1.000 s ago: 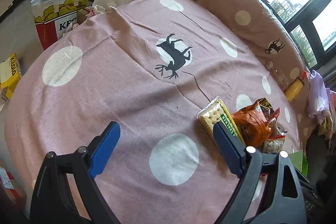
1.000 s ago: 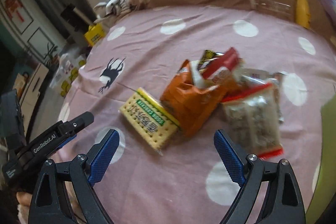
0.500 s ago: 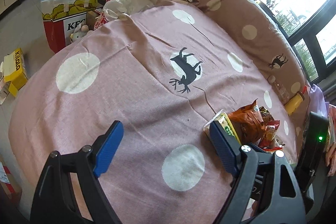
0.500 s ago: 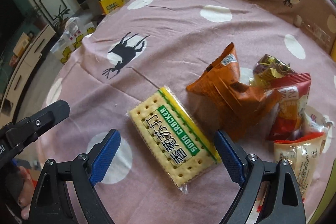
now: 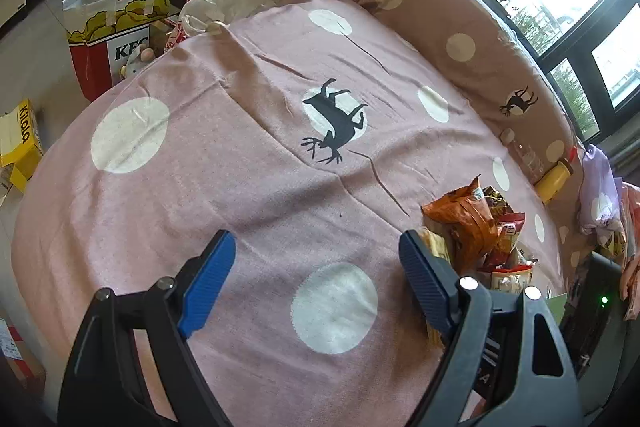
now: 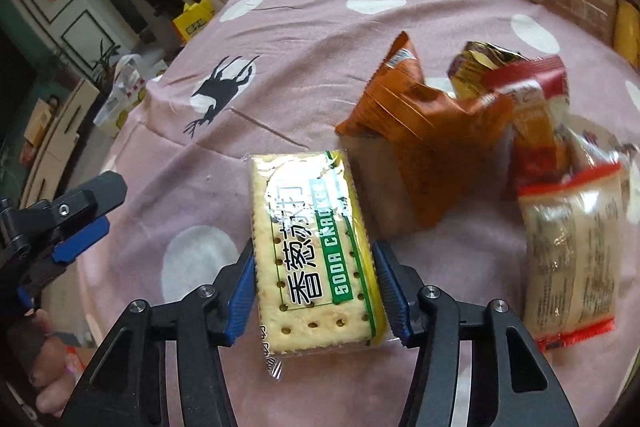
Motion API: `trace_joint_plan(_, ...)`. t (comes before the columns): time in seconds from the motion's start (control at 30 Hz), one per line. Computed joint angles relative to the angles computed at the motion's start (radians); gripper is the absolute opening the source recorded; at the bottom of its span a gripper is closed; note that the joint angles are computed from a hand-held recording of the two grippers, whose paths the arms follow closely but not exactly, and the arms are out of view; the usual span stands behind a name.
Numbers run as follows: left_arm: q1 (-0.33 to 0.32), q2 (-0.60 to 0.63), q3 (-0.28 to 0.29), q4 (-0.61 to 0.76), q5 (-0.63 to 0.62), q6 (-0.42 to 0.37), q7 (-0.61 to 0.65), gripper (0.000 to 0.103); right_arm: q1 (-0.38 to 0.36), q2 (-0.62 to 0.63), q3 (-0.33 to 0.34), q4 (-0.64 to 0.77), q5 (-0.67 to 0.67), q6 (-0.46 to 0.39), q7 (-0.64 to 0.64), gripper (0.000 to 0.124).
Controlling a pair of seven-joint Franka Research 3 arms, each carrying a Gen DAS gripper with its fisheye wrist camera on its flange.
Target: Organize snacks
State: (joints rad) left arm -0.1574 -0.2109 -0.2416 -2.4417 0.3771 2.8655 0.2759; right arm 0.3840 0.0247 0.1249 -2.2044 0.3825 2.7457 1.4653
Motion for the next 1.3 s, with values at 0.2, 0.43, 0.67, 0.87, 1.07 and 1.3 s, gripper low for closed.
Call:
trace_joint_plan(0.2,-0.032,0.028,0.007,0.024,-0.03,-0.018,0.068,0.083,0.002,-0.194,-0.007,-0.228,0.027,0.136,0.144,0.052)
trace_joint_plan(0.43,-0.083,0.063,0.004,0.058,-0.082,-0.021,0.175,0.079,0.035,-0.24,-0.085,-0.246,0.302,0.022,0.009,0.052)
trace_joint_plan(0.67,-0.171,0.109,0.029,0.085,-0.332,0.001,0.445,0.065,0.06,-0.297,-0.151,-0.279,0.652,0.066,-0.253,0.077)
trace_joint_plan(0.87,-0.221,0.157,0.021,0.149,-0.596,-0.039,0.77,0.057,0.033,-0.266,-0.175,-0.24,0.876,-0.075,-0.425,0.077)
trace_joint_plan(1.07,-0.213,0.203,-0.019,0.206,-0.696,-0.116,0.933,0.057,-0.026,-0.195,-0.123,-0.194,0.902,-0.163,-0.408,0.072)
trace_joint_plan(1.3,-0.211,0.246,-0.051,0.247,-0.517,-0.134,0.832,0.057,-0.048,-0.138,-0.08,-0.167,0.857,-0.177,-0.351,0.063)
